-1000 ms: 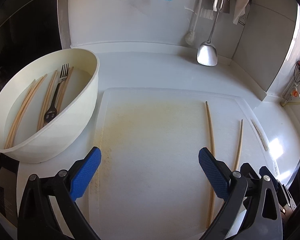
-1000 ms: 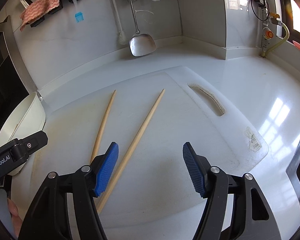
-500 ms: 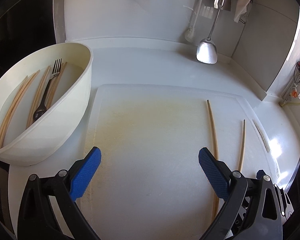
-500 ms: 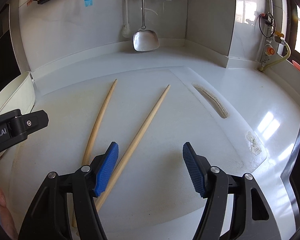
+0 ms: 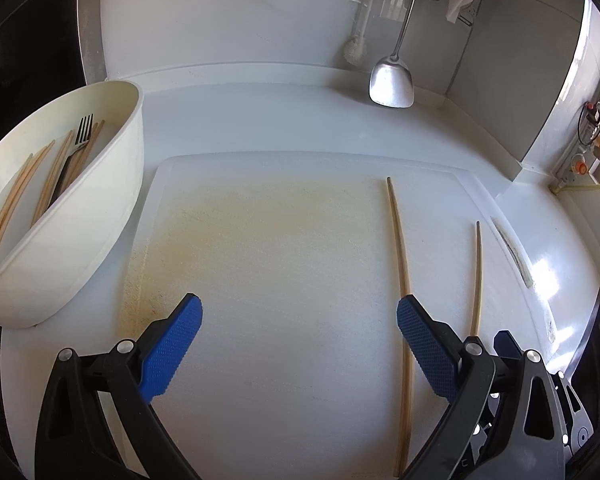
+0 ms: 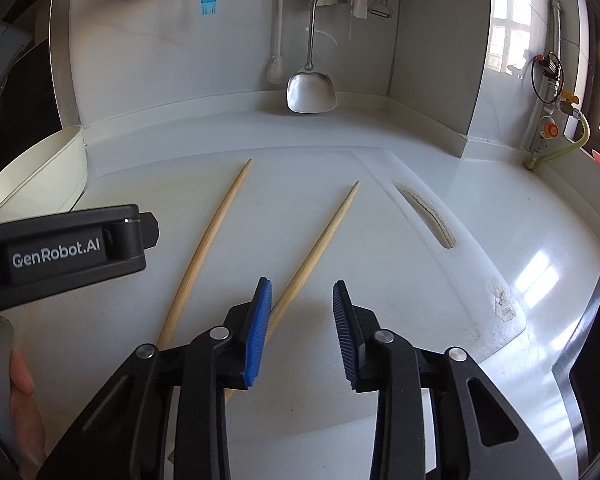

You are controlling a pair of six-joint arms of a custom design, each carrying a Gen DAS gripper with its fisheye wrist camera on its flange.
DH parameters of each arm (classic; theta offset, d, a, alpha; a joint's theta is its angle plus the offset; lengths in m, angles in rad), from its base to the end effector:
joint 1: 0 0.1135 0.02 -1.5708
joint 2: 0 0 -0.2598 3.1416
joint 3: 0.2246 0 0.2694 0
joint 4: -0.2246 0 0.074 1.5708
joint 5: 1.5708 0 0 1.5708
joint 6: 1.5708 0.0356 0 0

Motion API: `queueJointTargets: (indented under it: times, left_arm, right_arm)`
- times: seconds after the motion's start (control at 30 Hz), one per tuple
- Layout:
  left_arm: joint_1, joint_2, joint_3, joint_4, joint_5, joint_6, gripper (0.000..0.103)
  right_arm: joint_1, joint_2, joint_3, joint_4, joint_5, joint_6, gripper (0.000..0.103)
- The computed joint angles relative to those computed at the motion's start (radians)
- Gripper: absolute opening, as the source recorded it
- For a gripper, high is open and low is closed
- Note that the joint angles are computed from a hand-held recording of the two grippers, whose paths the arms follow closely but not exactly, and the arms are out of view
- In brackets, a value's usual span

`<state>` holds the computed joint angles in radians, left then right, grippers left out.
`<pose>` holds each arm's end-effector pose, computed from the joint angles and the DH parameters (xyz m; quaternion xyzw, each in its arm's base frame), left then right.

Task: Organize utensils
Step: 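Close the left gripper on a chopstick while the right gripper grasps the other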

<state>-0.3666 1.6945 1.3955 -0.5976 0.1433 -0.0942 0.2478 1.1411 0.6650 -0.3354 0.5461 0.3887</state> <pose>0.3612 -0.1441 0.2660 0.1513 0.9294 -0.1411 0.3058 0.2416 0.0421 0.2069 0.1627 0.8851 -0.1262 0.4173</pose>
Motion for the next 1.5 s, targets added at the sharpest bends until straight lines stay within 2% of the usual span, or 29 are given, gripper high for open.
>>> queueJointTargets:
  times: [0.07, 0.37, 0.47, 0.63, 0.77, 0.9, 1.0, 1.07, 1.13, 1.2, 1.27, 1.37, 1.5]
  left_arm:
    - [-0.012, 0.005, 0.0, -0.001, -0.003, 0.001, 0.096]
    - [-0.059, 0.025, -0.003, 0.006, -0.039, 0.017, 0.096]
    - [-0.071, 0.028, -0.011, 0.016, -0.062, 0.029, 0.096]
    - [-0.083, 0.034, -0.025, 0.036, -0.097, 0.053, 0.096]
    - [-0.096, 0.038, -0.029, 0.047, -0.125, 0.065, 0.096]
    - [-0.094, 0.038, -0.034, 0.065, -0.128, 0.063, 0.094]
    - [-0.102, 0.019, -0.06, 0.093, -0.124, 0.073, 0.084]
    - [-0.11, 0.006, -0.075, 0.109, -0.116, 0.085, 0.073]
    - [-0.116, -0.001, -0.08, 0.116, -0.113, 0.086, 0.054]
    - [-0.12, -0.005, -0.081, 0.118, -0.105, 0.089, 0.043]
    - [-0.124, -0.008, -0.083, 0.119, -0.101, 0.088, 0.025]
    - [-0.126, -0.009, -0.082, 0.118, -0.091, 0.086, 0.01]
    - [-0.118, -0.011, -0.082, 0.117, -0.068, 0.075, 0.007]
  right_arm:
    - [-0.01, -0.014, -0.005, -0.01, -0.001, -0.006, 0.026]
    - [-0.066, -0.066, -0.021, -0.047, -0.008, 0.0, 0.025]
    - [-0.098, -0.082, -0.026, -0.045, -0.062, 0.007, 0.025]
    - [-0.094, -0.052, -0.005, -0.054, -0.08, 0.022, 0.025]
    - [-0.071, -0.022, 0.01, -0.053, -0.031, 0.01, 0.026]
    - [-0.082, -0.028, -0.004, -0.031, -0.032, 0.0, 0.026]
    - [-0.079, -0.038, -0.016, -0.019, -0.031, -0.005, 0.026]
    - [-0.074, -0.042, -0.024, -0.009, -0.027, -0.011, 0.024]
    - [-0.074, -0.047, -0.031, -0.003, -0.029, -0.013, 0.022]
    - [-0.071, -0.05, -0.034, 0.0, -0.028, -0.016, 0.016]
    - [-0.07, -0.052, -0.038, 0.007, -0.025, -0.026, 0.014]
    - [-0.069, -0.057, -0.045, 0.014, -0.024, -0.032, 0.012]
    - [-0.082, -0.07, -0.055, 0.024, -0.043, -0.043, 0.009]
